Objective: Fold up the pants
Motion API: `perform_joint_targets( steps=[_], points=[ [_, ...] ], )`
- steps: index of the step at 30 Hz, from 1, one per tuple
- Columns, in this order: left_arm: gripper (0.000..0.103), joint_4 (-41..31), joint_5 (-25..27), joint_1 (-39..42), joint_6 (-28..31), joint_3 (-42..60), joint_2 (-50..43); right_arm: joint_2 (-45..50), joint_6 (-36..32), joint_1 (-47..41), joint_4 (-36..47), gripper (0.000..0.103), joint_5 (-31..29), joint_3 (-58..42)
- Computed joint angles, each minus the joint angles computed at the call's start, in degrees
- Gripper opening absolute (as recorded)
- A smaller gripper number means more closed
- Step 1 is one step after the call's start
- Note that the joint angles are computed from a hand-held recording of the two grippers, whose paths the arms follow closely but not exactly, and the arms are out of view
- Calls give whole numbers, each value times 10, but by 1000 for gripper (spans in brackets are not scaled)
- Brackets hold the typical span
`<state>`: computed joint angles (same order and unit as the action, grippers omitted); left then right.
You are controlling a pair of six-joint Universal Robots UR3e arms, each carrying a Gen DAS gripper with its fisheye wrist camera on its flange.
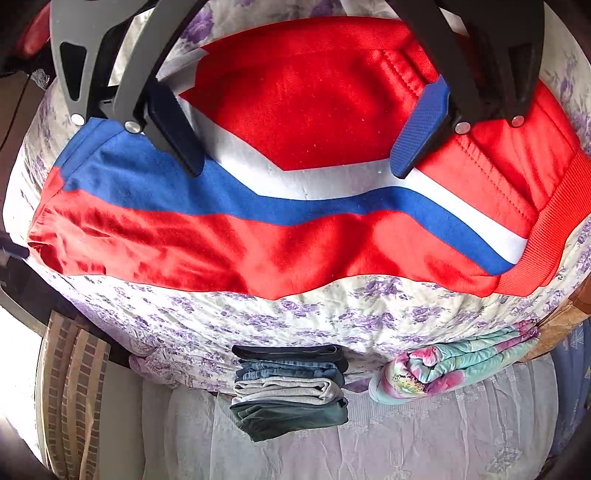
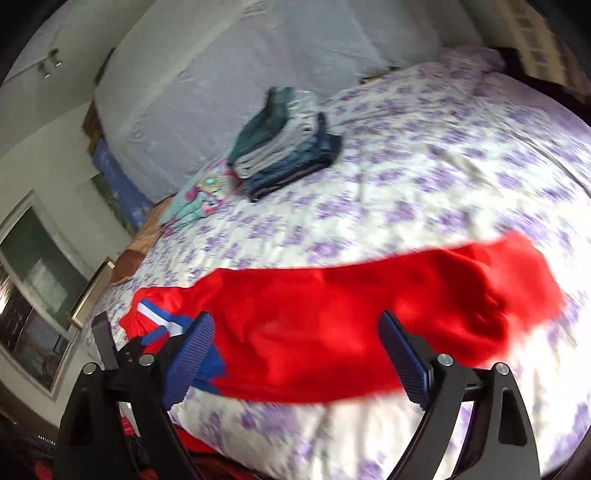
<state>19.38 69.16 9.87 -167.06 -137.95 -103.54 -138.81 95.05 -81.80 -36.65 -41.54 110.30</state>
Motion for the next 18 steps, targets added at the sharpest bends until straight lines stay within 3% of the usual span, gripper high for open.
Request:
perform_joint_targets(
  steps=[1,2,4,6,12,13,14,15,16,18],
  points=[
    [98,0,0,0,0,0,0,14,-50,-57,48,93,-29,-3],
    [98,1,1,-1,-1,0,0,32,-51,-89,47,94,-46,8],
    [98,7,6,-3,-3,-3,0,57,42,-83,-54,95,-35,57],
    [98,20,11,-4,-6,-8,-2,154,145,-12,-199,98,-4,96],
    [98,27,37,-18,-18,-6,-5,273,234,60,-346,98,91,98],
    [98,29,40,-20,-21,-6,-6,262,261,67,-402,94,96,123],
    [98,34,44,-21,-24,-7,-7,244,284,69,-449,77,97,146],
    [98,42,48,-22,-27,-10,-7,235,278,64,-462,44,100,162],
    [98,49,50,-22,-30,-14,-7,236,255,55,-446,32,110,170],
    [98,64,63,-23,-35,-27,0,195,193,14,-379,27,133,196]
  ],
)
